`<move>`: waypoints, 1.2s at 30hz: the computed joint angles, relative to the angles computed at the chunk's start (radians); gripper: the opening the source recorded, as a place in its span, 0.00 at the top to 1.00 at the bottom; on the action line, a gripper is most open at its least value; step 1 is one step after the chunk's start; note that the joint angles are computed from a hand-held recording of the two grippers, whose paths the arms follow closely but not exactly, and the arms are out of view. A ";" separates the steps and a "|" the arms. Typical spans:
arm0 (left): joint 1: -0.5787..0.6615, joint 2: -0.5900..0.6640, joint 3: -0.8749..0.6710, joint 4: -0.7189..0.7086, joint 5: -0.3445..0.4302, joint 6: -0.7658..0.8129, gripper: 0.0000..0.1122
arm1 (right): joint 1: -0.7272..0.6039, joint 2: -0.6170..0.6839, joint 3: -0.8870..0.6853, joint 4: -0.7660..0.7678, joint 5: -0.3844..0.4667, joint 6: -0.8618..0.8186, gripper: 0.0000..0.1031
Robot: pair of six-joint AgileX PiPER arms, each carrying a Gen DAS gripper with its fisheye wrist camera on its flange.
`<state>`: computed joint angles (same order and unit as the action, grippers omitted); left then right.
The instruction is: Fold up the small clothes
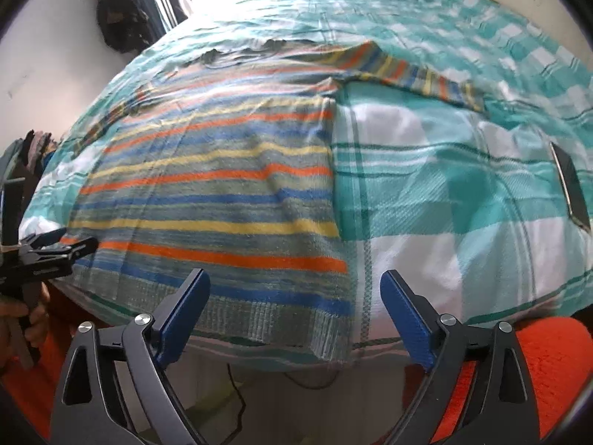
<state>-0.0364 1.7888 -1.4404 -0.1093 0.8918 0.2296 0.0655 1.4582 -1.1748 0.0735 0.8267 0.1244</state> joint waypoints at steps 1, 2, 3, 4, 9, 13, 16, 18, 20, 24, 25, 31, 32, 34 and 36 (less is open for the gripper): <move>0.000 0.001 -0.001 0.000 0.001 0.000 0.09 | 0.001 0.003 -0.004 0.005 -0.002 -0.007 0.09; 0.000 0.001 -0.002 0.000 0.001 -0.001 0.09 | 0.003 0.004 -0.005 0.010 -0.002 -0.012 0.09; -0.001 0.000 0.000 0.002 0.001 -0.002 0.09 | 0.005 0.006 -0.007 0.014 0.000 -0.016 0.09; -0.001 -0.001 0.001 0.002 0.000 -0.002 0.09 | 0.007 0.008 -0.006 0.020 -0.001 -0.020 0.09; -0.001 -0.002 0.003 0.003 -0.001 -0.003 0.08 | 0.017 0.013 0.003 0.034 -0.004 -0.023 0.09; -0.003 -0.003 0.006 0.009 -0.005 -0.004 0.08 | 0.024 0.010 0.005 0.038 -0.004 -0.029 0.09; -0.006 -0.003 0.009 0.017 -0.009 -0.008 0.08 | 0.035 0.014 -0.007 0.038 -0.006 -0.035 0.09; -0.007 -0.004 0.009 0.018 -0.010 -0.010 0.08 | 0.045 0.029 -0.022 0.040 -0.009 -0.040 0.09; -0.008 -0.004 0.009 0.019 -0.010 -0.011 0.08 | 0.059 0.049 -0.034 0.037 -0.020 -0.044 0.09; -0.008 -0.004 0.009 0.019 -0.009 -0.012 0.08 | 0.068 0.110 -0.038 0.030 -0.006 -0.046 0.09; -0.008 -0.004 0.009 0.019 -0.009 -0.012 0.08 | 0.062 0.124 -0.031 0.034 0.004 -0.045 0.09; -0.012 -0.002 0.010 0.028 -0.011 -0.016 0.08 | 0.047 0.125 0.000 0.041 0.009 -0.045 0.09; -0.012 -0.002 0.009 0.028 -0.010 -0.016 0.08 | 0.048 0.124 0.001 0.041 0.011 -0.045 0.09; -0.010 -0.001 0.009 0.027 -0.009 -0.013 0.08 | 0.050 0.120 0.008 0.039 0.009 -0.045 0.09; -0.010 -0.002 0.009 0.026 -0.009 -0.012 0.08 | 0.049 0.117 0.011 0.040 0.011 -0.045 0.09</move>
<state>-0.0464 1.7870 -1.4312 -0.0836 0.8826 0.2178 0.1145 1.5748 -1.1643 0.1140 0.8378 0.0798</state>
